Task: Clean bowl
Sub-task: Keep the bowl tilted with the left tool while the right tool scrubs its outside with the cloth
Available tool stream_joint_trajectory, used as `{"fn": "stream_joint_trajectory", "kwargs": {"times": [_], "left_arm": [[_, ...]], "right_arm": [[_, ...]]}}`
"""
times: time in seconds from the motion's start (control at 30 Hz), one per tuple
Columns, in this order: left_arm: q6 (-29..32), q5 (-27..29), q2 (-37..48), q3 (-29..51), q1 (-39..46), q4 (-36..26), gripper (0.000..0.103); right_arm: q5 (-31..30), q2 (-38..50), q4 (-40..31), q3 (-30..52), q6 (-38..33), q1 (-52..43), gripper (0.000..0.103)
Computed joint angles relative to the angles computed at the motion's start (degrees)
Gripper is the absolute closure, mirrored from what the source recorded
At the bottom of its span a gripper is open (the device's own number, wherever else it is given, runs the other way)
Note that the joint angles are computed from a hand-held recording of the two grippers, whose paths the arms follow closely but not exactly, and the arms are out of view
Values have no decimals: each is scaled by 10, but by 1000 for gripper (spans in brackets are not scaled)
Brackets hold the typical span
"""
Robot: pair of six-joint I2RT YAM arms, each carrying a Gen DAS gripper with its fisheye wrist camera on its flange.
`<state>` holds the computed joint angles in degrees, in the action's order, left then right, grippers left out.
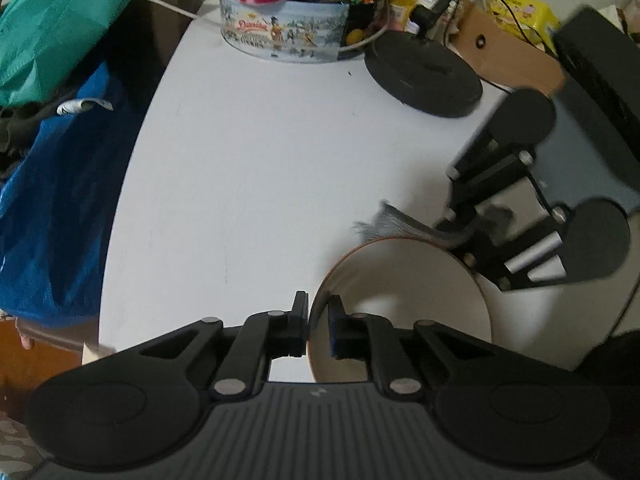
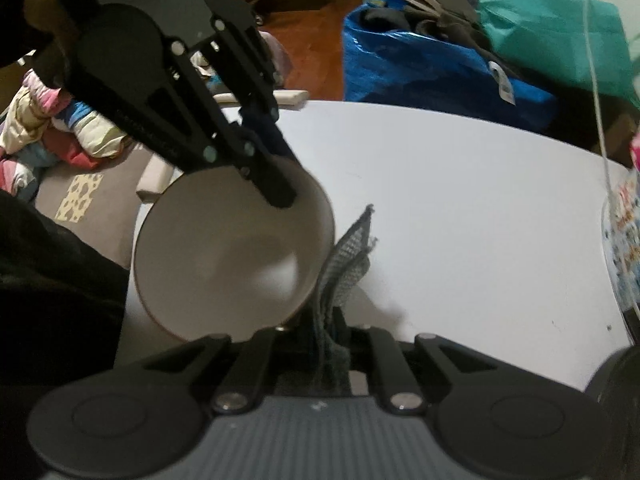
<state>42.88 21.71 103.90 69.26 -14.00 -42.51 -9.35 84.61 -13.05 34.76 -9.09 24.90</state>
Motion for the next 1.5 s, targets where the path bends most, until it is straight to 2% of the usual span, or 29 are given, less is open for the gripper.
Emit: {"fn": "stream_joint_trajectory", "kwargs": {"times": [0.1,0.13,0.2,0.27,0.4,0.5,0.53,0.57,0.63,0.7,0.83,0.93,1.03,1.2,1.23,1.3,1.37,1.5], "left_arm": [[-12,-20,-16,-21,-9,23,91],[-15,-18,-18,-23,-7,18,88],[-22,-3,-40,-36,12,2,79],[-42,7,-63,-55,31,-2,57],[-120,26,-106,-101,75,-12,54],[-148,49,-107,-118,94,-25,54],[-155,53,-102,-121,94,-23,56],[-162,56,-98,-124,93,-19,76],[-165,51,-92,-133,88,0,87],[-139,42,-81,-132,81,21,89],[-46,26,-61,-97,59,12,98],[0,23,-31,-54,38,-7,96],[19,4,-18,-33,13,-6,95],[-4,-3,-29,-42,1,26,96],[-13,-9,-36,-49,-3,37,94],[-24,-19,-40,-45,-4,14,84],[-36,0,-58,-56,15,6,56],[-102,15,-108,-106,60,9,51]], "right_arm": [[-3,-21,5,-22,16,-2,93],[-4,-28,8,-27,23,-2,93],[0,-43,12,-38,38,3,93],[7,-50,12,-42,46,11,93],[23,-63,7,-43,53,26,92],[30,-83,11,-56,66,34,92],[31,-85,12,-58,65,35,92],[32,-86,14,-60,63,36,92],[32,-85,16,-60,57,37,92],[31,-75,15,-53,38,34,93],[24,-52,17,-40,-4,24,93],[2,-36,24,-29,-31,12,93],[-1,-12,18,-8,-59,6,94],[1,-14,17,-15,-51,-4,92],[-1,-18,20,-21,-45,-4,92],[-5,-36,29,-39,-21,-4,92],[-3,-53,31,-52,-2,2,92],[10,-77,31,-67,36,17,92]]}}
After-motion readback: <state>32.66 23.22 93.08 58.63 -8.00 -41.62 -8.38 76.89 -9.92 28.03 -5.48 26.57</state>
